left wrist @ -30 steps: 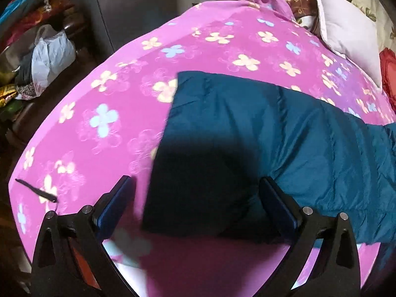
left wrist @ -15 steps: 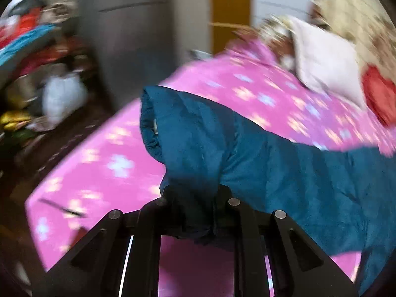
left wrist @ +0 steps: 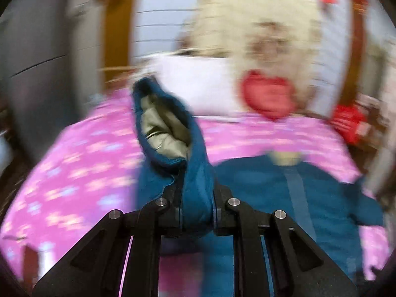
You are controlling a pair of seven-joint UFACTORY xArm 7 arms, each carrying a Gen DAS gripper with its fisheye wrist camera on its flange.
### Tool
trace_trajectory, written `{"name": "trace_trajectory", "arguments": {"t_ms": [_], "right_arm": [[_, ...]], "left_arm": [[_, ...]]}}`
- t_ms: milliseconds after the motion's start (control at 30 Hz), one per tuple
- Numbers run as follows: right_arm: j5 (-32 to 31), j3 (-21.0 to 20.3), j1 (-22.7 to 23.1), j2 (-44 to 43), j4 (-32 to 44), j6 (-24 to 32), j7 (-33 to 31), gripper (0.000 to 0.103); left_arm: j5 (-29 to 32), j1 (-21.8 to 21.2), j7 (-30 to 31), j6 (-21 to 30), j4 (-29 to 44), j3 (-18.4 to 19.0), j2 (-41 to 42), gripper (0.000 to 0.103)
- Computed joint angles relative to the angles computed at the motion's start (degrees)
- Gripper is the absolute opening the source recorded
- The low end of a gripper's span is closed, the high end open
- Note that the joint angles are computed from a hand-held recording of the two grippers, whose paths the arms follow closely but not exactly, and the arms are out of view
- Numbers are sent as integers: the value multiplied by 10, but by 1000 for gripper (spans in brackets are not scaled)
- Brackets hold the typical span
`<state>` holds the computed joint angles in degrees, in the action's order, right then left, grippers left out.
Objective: Fold large clothes
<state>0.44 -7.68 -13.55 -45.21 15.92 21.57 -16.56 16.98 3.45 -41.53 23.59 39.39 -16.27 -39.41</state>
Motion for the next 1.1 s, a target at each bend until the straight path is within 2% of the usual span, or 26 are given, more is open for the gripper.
{"name": "trace_trajectory", "arguments": {"t_ms": [67,100,167,200,267,300,333,400,467,533,633,733,800,933,967,1000,1067,1100], "right_arm": [[-4,-5,-6,-18,-8,0,-9,103],[-9,-4,-11,-30,-14,-5,-14,103],[-27,11,-39,-63,-32,-34,-15,103],[-31,14,-46,-74,-37,-43,-15,103],[-39,14,-71,-92,-45,-78,-15,103],[-39,11,-76,-95,-45,-84,-15,103],[-35,-2,-76,-93,-41,-86,-20,103],[-27,-25,-72,-81,-26,-70,-32,103],[-23,-39,-76,-68,-11,-50,-45,103],[-15,-59,-73,-66,0,-29,-62,103],[-5,-75,-76,-62,6,-27,-84,103],[7,-84,-80,-53,16,-16,-97,103],[15,-89,-81,-49,19,-10,-104,103],[21,-81,-88,-39,22,-9,-107,103],[22,-79,-90,-40,21,-10,-106,103],[23,-76,-91,-42,19,-13,-104,103],[27,-75,-88,-44,16,-16,-104,103],[29,-74,-85,-44,14,-20,-104,103]], "left_arm": [[-2,-14,-18,-32,53,-40,67,14],[5,-17,-36,-47,92,-73,114,14],[41,-13,-75,-56,162,-127,192,14],[82,-3,-107,-60,209,-171,248,14],[170,3,-168,-51,282,-227,344,14],[218,-8,-197,-36,320,-243,395,14],[251,-26,-212,-20,351,-244,435,14],[317,-86,-247,17,420,-234,532,14],[335,-126,-260,34,460,-210,587,14],[331,-153,-269,22,498,-188,645,14],[305,-169,-294,-34,496,-166,680,14],[288,-212,-291,-34,533,-140,722,14],[279,-232,-295,-34,535,-119,723,15],[229,-220,-277,-61,481,-111,683,21],[223,-219,-272,-66,467,-105,670,27],[226,-221,-274,-66,441,-89,640,39],[265,-242,-318,-74,375,-33,572,52],[287,-250,-339,-77,341,-8,538,53]]}}
